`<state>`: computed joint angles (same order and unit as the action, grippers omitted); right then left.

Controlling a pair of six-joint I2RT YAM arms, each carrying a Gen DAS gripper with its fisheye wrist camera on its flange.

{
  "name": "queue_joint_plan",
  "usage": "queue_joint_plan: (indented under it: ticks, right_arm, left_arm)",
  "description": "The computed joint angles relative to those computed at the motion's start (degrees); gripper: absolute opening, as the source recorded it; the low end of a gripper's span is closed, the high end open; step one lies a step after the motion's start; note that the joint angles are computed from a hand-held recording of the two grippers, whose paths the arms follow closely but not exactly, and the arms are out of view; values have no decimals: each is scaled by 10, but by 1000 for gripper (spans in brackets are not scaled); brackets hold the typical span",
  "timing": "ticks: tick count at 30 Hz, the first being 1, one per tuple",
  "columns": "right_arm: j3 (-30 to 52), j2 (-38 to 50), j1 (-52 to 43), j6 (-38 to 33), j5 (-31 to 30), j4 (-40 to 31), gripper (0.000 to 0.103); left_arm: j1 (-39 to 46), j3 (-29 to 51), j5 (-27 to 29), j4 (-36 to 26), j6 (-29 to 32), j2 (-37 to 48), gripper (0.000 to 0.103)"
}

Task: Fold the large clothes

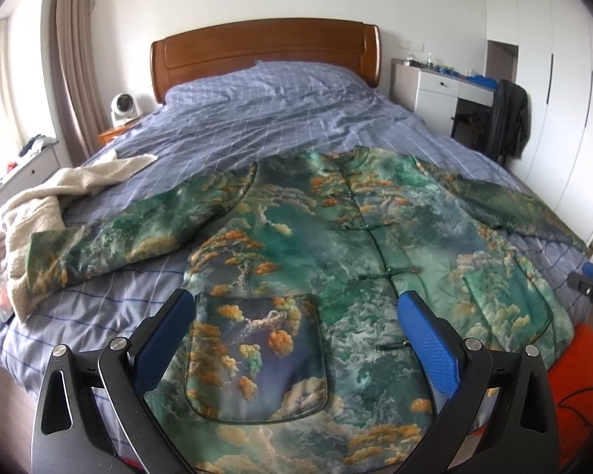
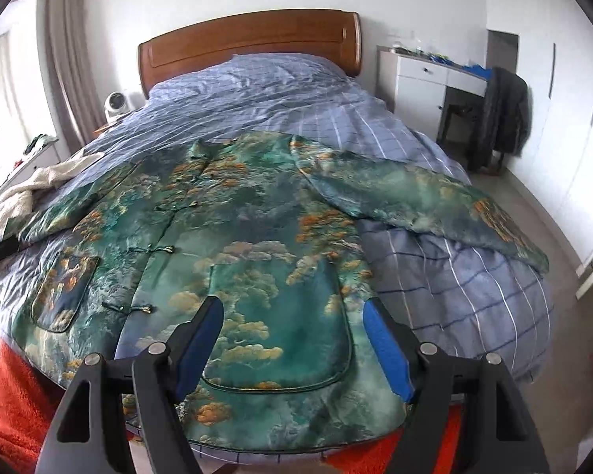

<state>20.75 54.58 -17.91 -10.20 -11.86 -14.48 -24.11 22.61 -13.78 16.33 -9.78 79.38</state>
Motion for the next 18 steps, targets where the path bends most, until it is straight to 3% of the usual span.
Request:
queue_joint_plan:
  ticks: [11,18]
  right_arm:
    - [26,54,-82,-14,-41,37,75]
    - [88,163,-230,-41,-133,74,75]
  left_arm:
    - [0,-6,-20,-1,5,-7,102]
    - [-8,2,-38,-9,9,0,102]
